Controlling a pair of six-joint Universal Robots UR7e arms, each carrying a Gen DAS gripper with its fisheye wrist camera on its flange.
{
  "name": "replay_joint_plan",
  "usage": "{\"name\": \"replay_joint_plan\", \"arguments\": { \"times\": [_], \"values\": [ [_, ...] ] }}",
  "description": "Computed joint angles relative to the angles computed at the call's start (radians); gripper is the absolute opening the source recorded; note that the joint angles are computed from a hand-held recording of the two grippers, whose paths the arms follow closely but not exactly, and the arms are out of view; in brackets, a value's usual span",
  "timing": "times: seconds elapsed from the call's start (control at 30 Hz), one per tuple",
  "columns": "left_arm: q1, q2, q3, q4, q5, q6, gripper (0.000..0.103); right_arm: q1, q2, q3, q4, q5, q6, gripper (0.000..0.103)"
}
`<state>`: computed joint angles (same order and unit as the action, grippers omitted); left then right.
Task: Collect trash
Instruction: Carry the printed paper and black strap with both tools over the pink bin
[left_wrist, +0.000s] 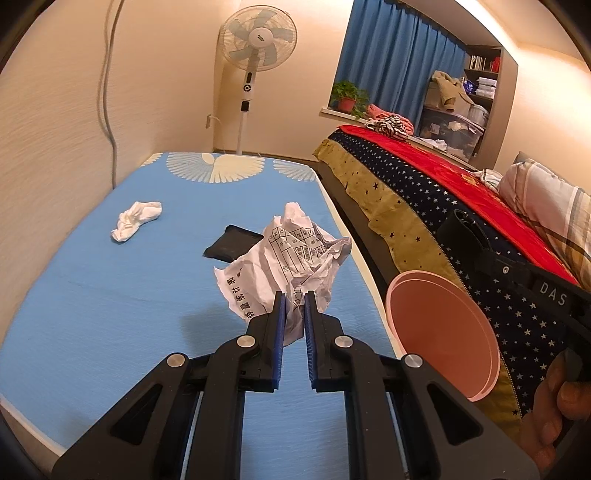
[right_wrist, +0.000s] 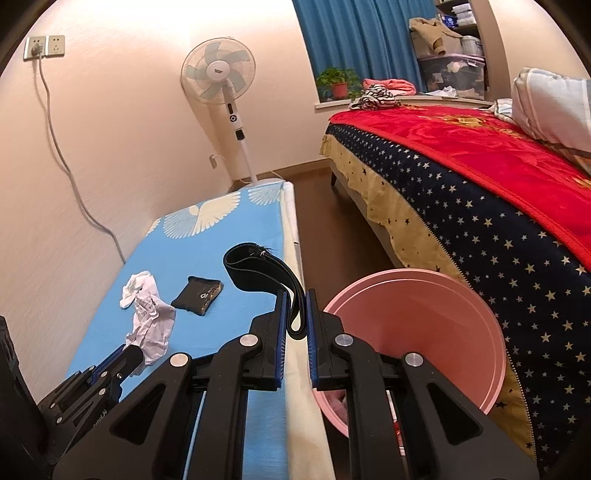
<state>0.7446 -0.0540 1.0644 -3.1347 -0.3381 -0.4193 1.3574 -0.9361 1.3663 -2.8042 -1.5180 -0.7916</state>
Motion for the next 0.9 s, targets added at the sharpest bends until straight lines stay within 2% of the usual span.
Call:
{"name": "replay_joint_plan", "arguments": {
  "times": [0.9],
  "values": [
    [0.018, 0.115, -0.214, 0.001, -0.067, 0.148, 0.010, -0.013, 0.044, -0.064, -0.083, -0.043, 0.060, 0.010]
  ]
}}
